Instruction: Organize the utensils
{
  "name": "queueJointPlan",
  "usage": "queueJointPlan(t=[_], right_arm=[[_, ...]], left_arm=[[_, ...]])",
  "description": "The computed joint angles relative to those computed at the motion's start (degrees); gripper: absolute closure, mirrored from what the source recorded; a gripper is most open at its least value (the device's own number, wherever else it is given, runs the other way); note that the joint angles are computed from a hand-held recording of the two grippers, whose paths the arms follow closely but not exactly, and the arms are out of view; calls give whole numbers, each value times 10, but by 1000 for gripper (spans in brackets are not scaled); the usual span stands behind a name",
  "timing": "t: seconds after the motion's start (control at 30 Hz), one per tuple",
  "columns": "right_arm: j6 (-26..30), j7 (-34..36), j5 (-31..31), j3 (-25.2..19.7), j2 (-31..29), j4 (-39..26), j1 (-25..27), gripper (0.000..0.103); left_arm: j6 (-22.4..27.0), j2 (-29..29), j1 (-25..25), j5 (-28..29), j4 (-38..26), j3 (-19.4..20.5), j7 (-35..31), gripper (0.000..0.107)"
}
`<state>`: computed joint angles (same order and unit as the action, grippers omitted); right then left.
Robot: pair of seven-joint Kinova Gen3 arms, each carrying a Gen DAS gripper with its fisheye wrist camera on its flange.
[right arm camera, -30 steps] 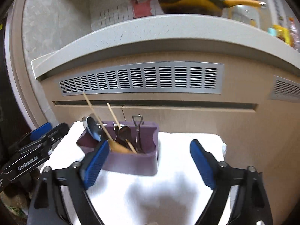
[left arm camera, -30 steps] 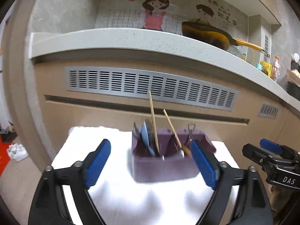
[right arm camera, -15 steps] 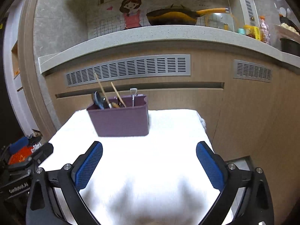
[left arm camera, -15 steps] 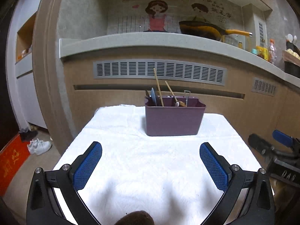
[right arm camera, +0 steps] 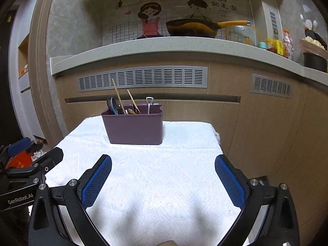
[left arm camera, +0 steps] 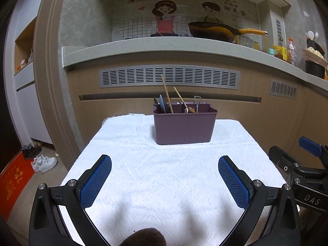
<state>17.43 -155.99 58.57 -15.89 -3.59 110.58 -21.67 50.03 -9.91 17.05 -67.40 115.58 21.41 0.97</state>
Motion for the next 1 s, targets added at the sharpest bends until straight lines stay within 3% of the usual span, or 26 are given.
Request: queueJointPlan(t=[0.6, 1.0], right_arm=[[-7, 48, -44, -3, -7, 3, 14, 3], [-8, 43, -37, -11, -11, 6, 22, 2]], left_arm=[[-12, -11, -9, 12, -1, 5, -17, 5], [-13, -14, -16, 12, 1, 13, -17, 5]])
